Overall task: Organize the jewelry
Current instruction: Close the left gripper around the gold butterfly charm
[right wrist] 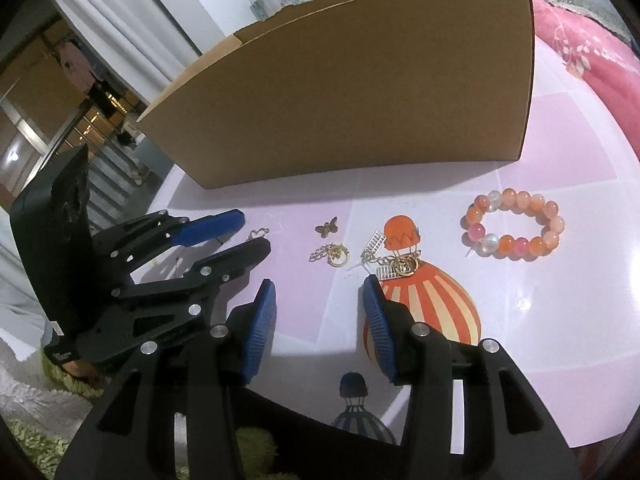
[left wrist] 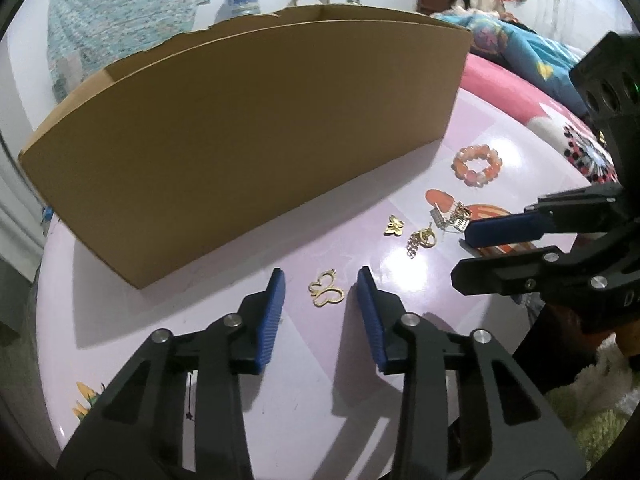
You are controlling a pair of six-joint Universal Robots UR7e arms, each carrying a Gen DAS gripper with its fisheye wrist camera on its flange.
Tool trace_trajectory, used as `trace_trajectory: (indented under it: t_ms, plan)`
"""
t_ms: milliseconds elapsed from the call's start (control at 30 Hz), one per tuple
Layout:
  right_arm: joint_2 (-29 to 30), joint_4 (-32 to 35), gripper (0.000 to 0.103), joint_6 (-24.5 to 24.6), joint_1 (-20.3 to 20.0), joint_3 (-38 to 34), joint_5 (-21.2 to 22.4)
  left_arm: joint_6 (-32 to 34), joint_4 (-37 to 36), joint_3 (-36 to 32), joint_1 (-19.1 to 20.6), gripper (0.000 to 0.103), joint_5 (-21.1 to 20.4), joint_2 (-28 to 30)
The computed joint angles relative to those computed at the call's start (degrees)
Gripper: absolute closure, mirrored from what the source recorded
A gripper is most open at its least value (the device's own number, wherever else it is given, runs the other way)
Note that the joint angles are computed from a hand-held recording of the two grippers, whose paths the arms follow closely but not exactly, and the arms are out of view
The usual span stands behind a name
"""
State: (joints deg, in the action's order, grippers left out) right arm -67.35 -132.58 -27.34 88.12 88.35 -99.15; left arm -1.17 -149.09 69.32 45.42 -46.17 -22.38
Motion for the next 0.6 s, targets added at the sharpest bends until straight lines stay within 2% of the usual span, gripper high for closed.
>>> trace_trajectory:
  t_ms: [133,367,600]
  plan:
    - [-1.0,1.0,0.058,-0.7,-1.0,0.1,1.6,3.6,3.7,-1.7,0.2,0.073,-1.4,0.1]
    - [-2.1,1.5,0.058,-2.0,-2.1,0.4,3.1,7.6,12.7,-5.1,2.2,0.073,-8.8,-1.3]
    - [-2.9,0.6,0.058,-1.9,-2.2,1.6,3.6,8.2,18.3,-8.1,2.4,0.074,-9.0,-0.7]
